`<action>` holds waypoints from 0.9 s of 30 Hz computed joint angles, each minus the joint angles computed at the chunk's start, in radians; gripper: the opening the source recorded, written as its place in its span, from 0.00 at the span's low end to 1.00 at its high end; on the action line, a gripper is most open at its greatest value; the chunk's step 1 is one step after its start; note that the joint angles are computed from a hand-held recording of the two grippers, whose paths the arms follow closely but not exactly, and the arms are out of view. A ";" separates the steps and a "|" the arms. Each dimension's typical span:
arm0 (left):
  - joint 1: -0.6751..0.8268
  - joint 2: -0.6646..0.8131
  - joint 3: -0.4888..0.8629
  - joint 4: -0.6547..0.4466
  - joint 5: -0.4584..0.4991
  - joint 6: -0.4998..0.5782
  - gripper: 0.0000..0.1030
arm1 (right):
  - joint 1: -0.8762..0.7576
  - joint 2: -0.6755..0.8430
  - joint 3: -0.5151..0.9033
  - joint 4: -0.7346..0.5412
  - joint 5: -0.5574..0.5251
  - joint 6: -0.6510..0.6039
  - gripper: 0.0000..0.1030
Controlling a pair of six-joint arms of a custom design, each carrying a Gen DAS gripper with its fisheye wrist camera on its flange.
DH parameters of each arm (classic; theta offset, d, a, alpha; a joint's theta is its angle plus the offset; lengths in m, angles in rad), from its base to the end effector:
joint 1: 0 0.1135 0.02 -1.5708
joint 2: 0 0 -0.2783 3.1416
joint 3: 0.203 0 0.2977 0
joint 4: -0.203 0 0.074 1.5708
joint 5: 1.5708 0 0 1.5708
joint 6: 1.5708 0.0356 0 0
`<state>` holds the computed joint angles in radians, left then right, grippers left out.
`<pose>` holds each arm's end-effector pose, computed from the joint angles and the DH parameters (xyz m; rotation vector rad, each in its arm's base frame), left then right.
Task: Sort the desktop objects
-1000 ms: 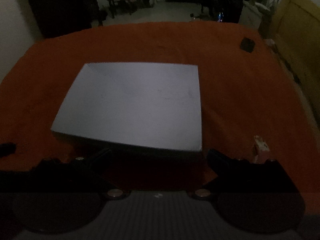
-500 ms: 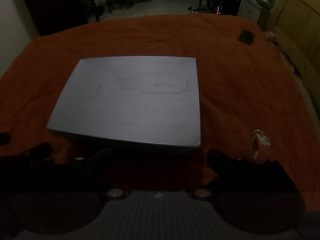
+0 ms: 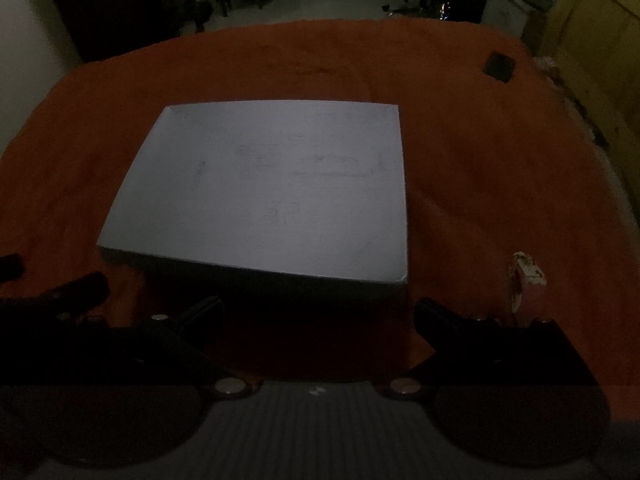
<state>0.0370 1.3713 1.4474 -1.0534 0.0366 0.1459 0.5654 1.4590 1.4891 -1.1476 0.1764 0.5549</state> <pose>0.3121 0.0102 0.3775 0.1529 2.5427 0.0247 0.2789 0.1696 0.3608 0.0403 2.6633 0.1268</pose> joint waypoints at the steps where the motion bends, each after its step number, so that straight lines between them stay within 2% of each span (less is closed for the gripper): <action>1: 0.001 0.001 0.001 -0.004 0.006 -0.002 1.00 | 0.002 0.000 0.001 0.001 0.002 -0.001 1.00; 27: -0.029 -0.012 -0.009 -0.007 0.010 -0.019 1.00 | 0.018 0.016 0.014 -0.017 0.012 0.022 1.00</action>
<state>0.0078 1.3592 1.4383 -1.0602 0.0465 0.1272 0.5836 1.4750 1.5031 -1.1648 0.1884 0.5767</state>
